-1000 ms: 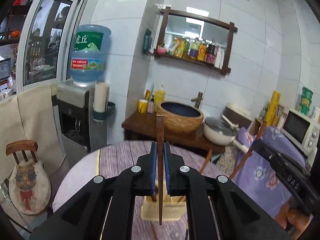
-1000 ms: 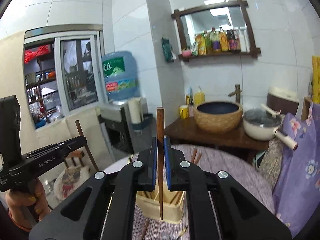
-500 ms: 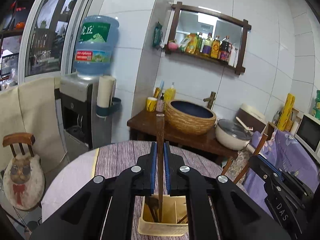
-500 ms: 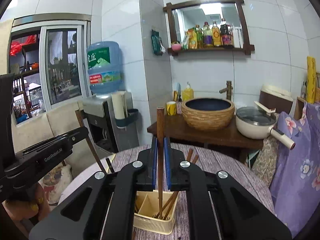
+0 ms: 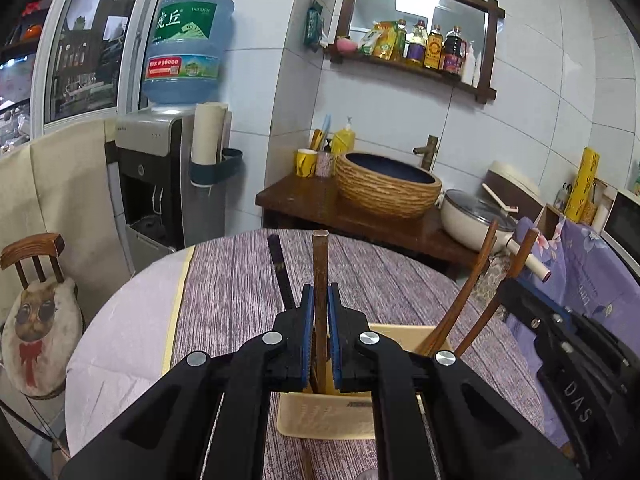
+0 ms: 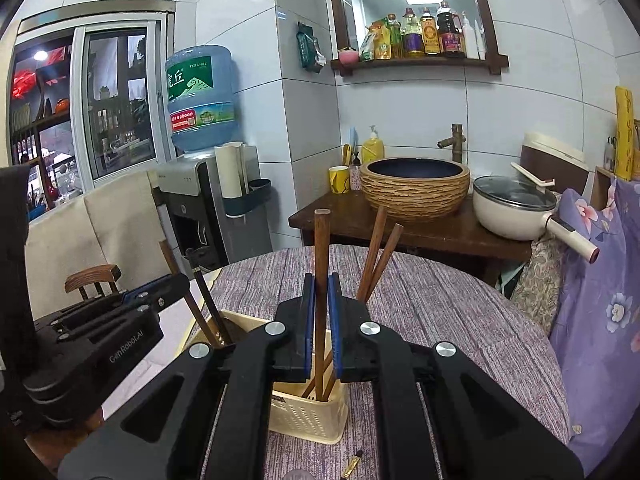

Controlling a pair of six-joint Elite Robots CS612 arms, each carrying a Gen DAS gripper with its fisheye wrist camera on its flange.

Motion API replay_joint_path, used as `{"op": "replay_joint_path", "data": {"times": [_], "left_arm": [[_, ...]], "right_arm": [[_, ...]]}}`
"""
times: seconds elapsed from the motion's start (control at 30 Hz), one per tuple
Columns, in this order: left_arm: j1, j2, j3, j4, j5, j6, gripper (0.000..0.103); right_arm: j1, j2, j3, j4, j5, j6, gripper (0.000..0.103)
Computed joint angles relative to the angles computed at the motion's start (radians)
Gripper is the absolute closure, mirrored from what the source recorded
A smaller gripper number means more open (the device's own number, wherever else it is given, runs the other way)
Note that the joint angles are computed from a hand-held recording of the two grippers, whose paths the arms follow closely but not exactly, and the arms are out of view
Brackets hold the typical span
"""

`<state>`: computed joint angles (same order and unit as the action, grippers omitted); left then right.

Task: Organize utensils
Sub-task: 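Lower the chopsticks into the holder and open both tools, then move both tools back to the table and close the right tool on the black chopstick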

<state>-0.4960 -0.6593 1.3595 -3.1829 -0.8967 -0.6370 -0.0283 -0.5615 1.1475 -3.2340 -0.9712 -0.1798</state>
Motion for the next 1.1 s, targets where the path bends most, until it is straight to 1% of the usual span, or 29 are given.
{"op": "replay_joint_path", "data": {"times": [0.1,0.17,0.2,0.27,0.3,0.33,0.4,0.43,0.47,0.5,0.53,0.57,0.6,0.67,0.73,0.77,0.87,1.0,1.1], "left_arm": [[-0.001,0.0,0.003,-0.005,-0.003,0.001,0.095],[-0.001,-0.005,0.013,-0.029,-0.014,0.006,0.095],[-0.003,-0.007,0.019,-0.039,-0.015,0.009,0.094],[-0.01,-0.013,0.032,-0.062,0.0,0.024,0.09],[-0.015,-0.018,0.044,-0.079,0.012,0.036,0.077],[-0.02,-0.022,0.057,-0.105,0.025,0.049,0.055],[-0.034,-0.026,0.088,-0.182,0.061,0.079,0.035],[-0.042,-0.029,0.106,-0.219,0.08,0.095,0.03],[-0.048,-0.033,0.123,-0.243,0.084,0.107,0.027],[-0.051,-0.036,0.135,-0.259,0.076,0.114,0.019],[-0.055,-0.039,0.151,-0.278,0.065,0.122,0.011],[-0.059,-0.04,0.165,-0.297,0.057,0.129,0.008],[-0.068,-0.039,0.181,-0.317,0.068,0.135,0.006],[-0.081,-0.031,0.198,-0.343,0.092,0.157,0.006],[-0.091,-0.027,0.213,-0.338,0.106,0.161,0.006],[-0.094,-0.028,0.222,-0.319,0.107,0.151,0.006],[-0.094,-0.037,0.258,-0.26,0.085,0.09,0.006],[-0.097,-0.047,0.295,-0.15,0.113,-0.016,0.006],[-0.097,-0.051,0.313,-0.085,0.1,-0.071,0.006]], "right_arm": [[-0.003,0.0,0.002,-0.008,0.017,-0.004,0.095],[-0.007,-0.001,0.008,-0.026,0.036,-0.005,0.095],[-0.01,-0.003,0.014,-0.037,0.04,-0.005,0.093],[-0.017,-0.01,0.034,-0.071,0.049,0.013,0.08],[-0.022,-0.013,0.045,-0.095,0.059,0.027,0.061],[-0.028,-0.017,0.061,-0.138,0.069,0.047,0.046],[-0.037,-0.03,0.097,-0.195,0.077,0.046,0.043],[-0.041,-0.039,0.121,-0.218,0.081,0.034,0.038],[-0.045,-0.045,0.14,-0.238,0.087,0.027,0.034],[-0.05,-0.05,0.154,-0.25,0.095,0.023,0.026],[-0.056,-0.057,0.178,-0.266,0.108,0.014,0.02],[-0.059,-0.061,0.193,-0.271,0.114,0.004,0.019],[-0.064,-0.067,0.214,-0.269,0.122,-0.016,0.017],[-0.068,-0.076,0.251,-0.254,0.114,-0.054,0.014],[-0.072,-0.079,0.28,-0.242,0.098,-0.076,0.014],[-0.074,-0.077,0.289,-0.245,0.086,-0.08,0.014],[-0.077,-0.073,0.314,-0.234,0.027,-0.099,0.014],[-0.089,-0.059,0.321,-0.192,-0.014,-0.057,0.014],[-0.094,-0.055,0.326,-0.135,-0.042,-0.056,0.014]]}}
